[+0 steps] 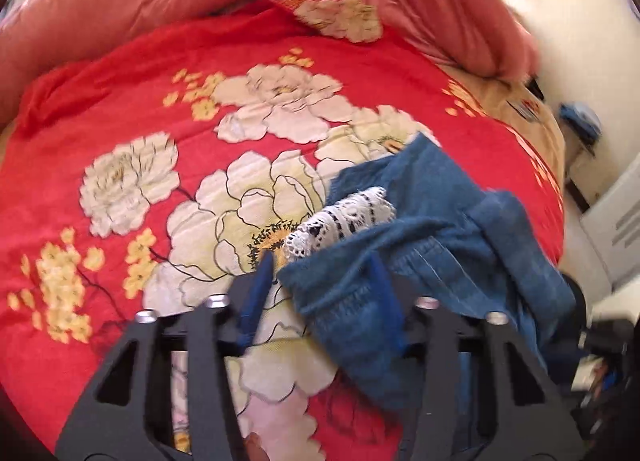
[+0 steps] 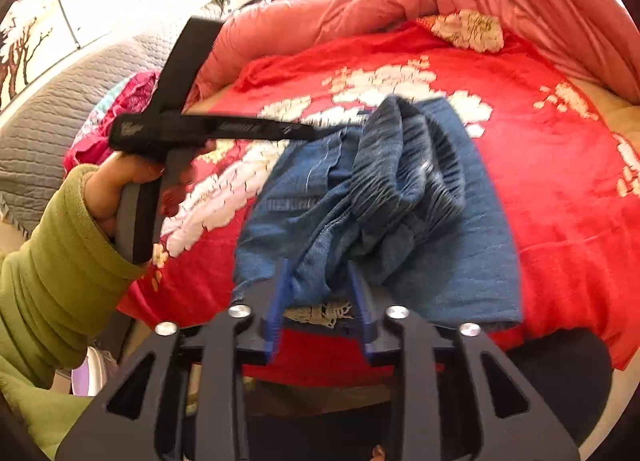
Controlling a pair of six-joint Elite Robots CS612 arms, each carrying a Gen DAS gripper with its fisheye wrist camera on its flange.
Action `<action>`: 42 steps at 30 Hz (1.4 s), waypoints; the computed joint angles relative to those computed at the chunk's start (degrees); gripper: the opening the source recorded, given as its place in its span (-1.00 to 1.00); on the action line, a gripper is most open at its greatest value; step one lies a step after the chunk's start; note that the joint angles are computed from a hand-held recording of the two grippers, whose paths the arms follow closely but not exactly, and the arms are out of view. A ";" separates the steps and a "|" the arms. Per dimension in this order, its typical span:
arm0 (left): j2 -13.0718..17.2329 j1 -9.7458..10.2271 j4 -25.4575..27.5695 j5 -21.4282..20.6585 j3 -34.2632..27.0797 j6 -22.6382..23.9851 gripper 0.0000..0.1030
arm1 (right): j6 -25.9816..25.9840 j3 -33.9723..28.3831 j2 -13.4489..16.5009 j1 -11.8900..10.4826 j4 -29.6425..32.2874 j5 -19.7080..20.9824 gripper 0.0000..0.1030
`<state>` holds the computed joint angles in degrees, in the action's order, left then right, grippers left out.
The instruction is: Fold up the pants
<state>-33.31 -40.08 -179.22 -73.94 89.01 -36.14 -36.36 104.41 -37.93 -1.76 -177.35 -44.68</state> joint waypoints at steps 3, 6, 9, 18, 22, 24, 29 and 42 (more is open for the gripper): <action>-0.22 0.53 1.11 -1.65 -0.33 3.57 -0.53 | 1.57 -0.02 -0.05 -0.25 -1.62 0.40 -0.30; 0.84 1.54 6.17 -3.48 -2.95 6.16 -0.52 | 1.82 -0.13 -0.11 -0.02 -2.03 0.57 -0.30; 1.37 2.18 6.79 -6.25 -3.86 7.26 -0.52 | 0.82 -0.16 -0.11 0.69 -3.59 0.33 -0.30; 1.69 2.63 6.95 -9.15 -3.95 11.68 -0.57 | -0.36 -2.86 1.37 2.50 -0.03 -2.96 -0.27; 1.26 1.42 8.48 -4.40 -4.28 14.66 -0.79 | 0.57 -3.21 1.67 2.30 1.30 -2.72 -0.26; 1.27 1.11 8.24 -2.46 -4.45 15.89 -0.84 | 1.08 -3.17 1.73 2.27 1.56 -2.75 -0.26; 2.43 1.13 7.82 -1.52 -5.17 13.46 -0.83 | 0.94 -2.93 1.81 2.34 1.08 -3.23 -0.26; 0.91 0.00 10.72 2.33 -4.26 7.38 -0.71 | 1.84 -1.71 0.85 1.85 0.21 -3.26 -0.20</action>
<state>-32.40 -40.08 -168.49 -71.61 84.75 -28.76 -34.52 102.70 -37.08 0.09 -177.13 -47.94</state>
